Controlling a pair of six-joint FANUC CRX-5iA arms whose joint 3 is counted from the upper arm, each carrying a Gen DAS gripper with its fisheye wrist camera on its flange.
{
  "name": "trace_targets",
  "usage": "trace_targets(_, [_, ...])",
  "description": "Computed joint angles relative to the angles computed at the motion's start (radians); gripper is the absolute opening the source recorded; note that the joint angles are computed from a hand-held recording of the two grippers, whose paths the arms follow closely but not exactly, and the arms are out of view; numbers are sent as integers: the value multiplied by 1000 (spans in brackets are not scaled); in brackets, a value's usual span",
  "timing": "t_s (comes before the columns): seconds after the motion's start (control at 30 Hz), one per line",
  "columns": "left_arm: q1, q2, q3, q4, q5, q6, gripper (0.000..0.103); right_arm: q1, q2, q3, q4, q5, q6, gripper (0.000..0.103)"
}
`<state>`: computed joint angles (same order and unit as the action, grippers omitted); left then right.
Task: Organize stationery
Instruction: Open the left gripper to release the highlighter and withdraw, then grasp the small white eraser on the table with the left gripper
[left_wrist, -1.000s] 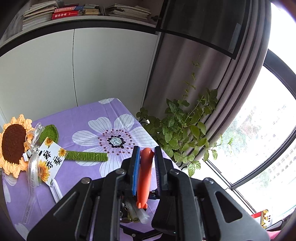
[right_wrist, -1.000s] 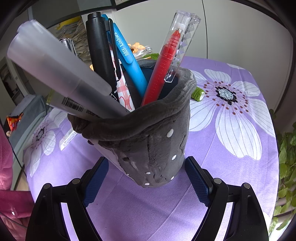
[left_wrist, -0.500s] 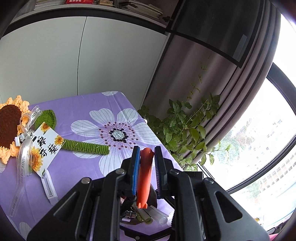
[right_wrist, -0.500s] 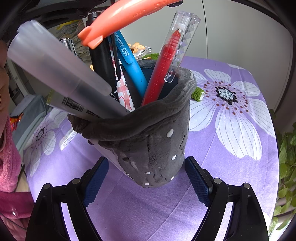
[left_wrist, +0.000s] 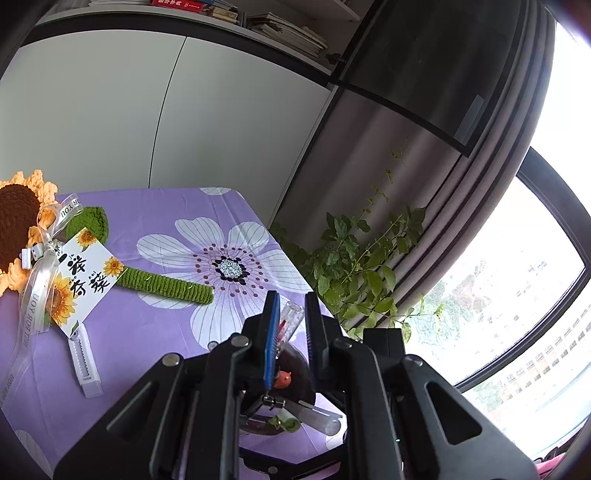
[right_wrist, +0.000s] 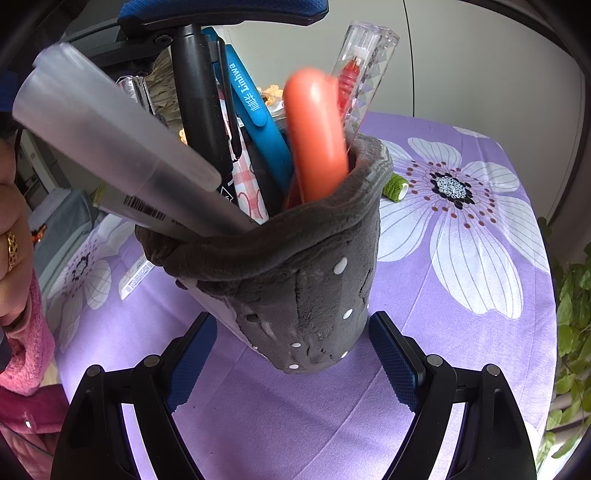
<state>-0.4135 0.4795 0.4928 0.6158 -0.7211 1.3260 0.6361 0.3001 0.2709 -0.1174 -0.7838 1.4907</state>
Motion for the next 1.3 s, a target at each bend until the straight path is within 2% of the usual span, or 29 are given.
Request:
trace_targets(0.2, [2, -20, -13, -13, -3, -4, 10, -1, 0, 0, -1, 0, 1, 85])
trace_targets(0.37, [12, -59, -21, -87, 0, 45, 13, -5, 2, 6, -10, -6, 11, 88])
trace_targets(0.47, [26, -102, -38, -171, 3, 101, 14, -1, 1, 6, -9, -8, 11, 89])
trace_targets(0.53, [33, -130, -39, -270, -6, 172, 24, 0, 1, 6, -9, -8, 9, 89])
trace_targets(0.6, [43, -161, -62, -338, -13, 219, 28, 2, 1, 6, -6, -7, 7, 89])
trace_targets(0.7, [63, -196, -98, -397, -50, 276, 31, 1, 1, 6, -8, -8, 8, 89])
trace_targets(0.9, [65, -200, -111, -528, -195, 388, 34, 0, 0, 4, -9, -5, 6, 89])
trace_targets(1.07, [66, -194, -147, -539, -253, 410, 34, -4, -8, -1, -35, 2, 2, 89])
trace_targets(1.2, [63, -207, -175, -541, -246, 403, 34, 4, -20, -16, -38, 13, 6, 89])
trace_targets(1.3, [58, -209, -179, -550, -245, 399, 34, 18, -41, -56, -11, 67, 5, 89])
